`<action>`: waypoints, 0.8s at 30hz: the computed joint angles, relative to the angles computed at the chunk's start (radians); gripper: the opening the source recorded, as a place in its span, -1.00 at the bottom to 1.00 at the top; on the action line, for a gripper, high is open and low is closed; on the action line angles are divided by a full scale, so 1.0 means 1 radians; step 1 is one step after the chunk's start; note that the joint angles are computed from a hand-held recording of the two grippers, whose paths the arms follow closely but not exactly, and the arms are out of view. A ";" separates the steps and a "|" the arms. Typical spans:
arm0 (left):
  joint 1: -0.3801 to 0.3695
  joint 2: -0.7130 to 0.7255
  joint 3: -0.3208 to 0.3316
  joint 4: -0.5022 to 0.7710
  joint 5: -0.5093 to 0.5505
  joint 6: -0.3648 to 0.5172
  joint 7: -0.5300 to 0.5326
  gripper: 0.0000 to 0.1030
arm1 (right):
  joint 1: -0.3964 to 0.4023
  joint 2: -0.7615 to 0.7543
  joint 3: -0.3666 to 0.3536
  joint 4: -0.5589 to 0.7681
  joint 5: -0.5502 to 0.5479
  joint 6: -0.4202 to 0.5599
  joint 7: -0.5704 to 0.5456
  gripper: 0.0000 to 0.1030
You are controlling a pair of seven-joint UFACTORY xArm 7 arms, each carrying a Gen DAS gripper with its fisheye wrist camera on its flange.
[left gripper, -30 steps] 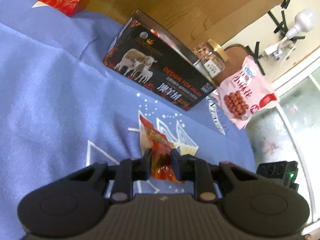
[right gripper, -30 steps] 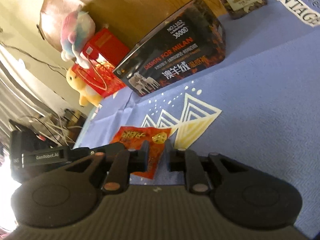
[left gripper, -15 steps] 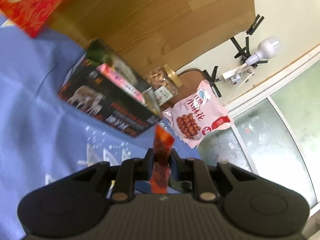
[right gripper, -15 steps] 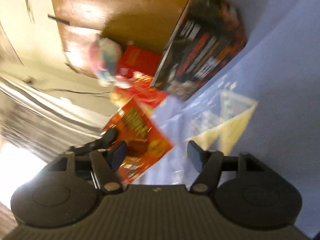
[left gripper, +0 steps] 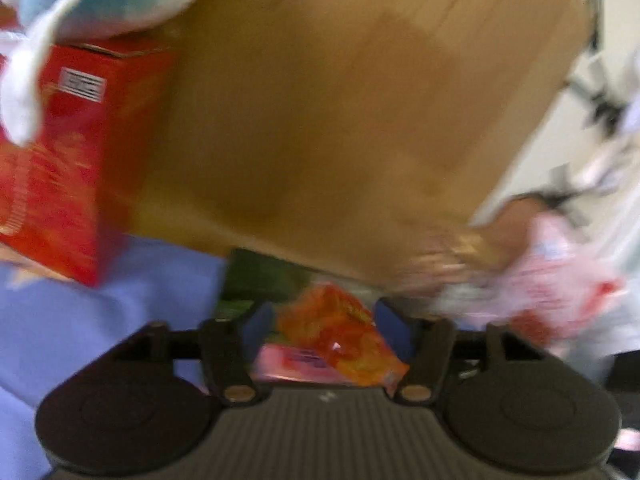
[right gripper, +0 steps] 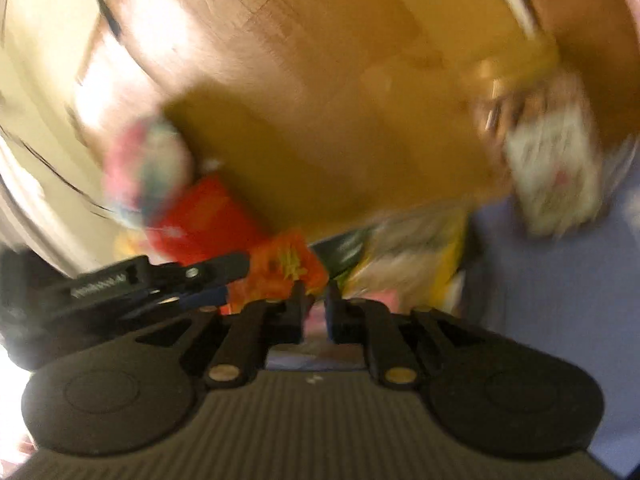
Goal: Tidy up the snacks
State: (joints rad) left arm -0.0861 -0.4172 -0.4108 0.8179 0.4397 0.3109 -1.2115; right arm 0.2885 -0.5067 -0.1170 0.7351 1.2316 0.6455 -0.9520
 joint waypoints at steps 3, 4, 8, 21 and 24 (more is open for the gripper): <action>0.049 -0.036 -0.073 -0.005 0.090 0.075 -0.059 0.16 | 0.009 -0.029 -0.016 -0.033 0.063 -0.026 -0.058 -0.38; 0.055 -0.058 -0.094 -0.011 0.113 0.096 -0.081 0.16 | 0.005 -0.052 -0.023 -0.053 0.081 -0.023 -0.066 -0.38; 0.015 -0.136 -0.138 -0.035 0.134 0.174 -0.127 0.16 | -0.029 -0.194 -0.025 -0.164 0.077 -0.036 -0.058 -0.37; -0.211 -0.329 -0.323 -0.082 0.056 0.586 -0.146 1.00 | -0.259 -0.992 0.102 -0.618 -0.511 0.222 0.440 0.87; -0.239 -0.361 -0.331 -0.077 0.030 0.642 -0.165 1.00 | -0.232 -1.059 0.104 -0.636 -0.568 0.248 0.479 0.89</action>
State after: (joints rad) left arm -0.3251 -0.7785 -0.7415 0.7405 0.4696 0.9531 -1.3764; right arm 0.0561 -1.5660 -0.0129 0.0989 0.6631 0.8933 -0.4728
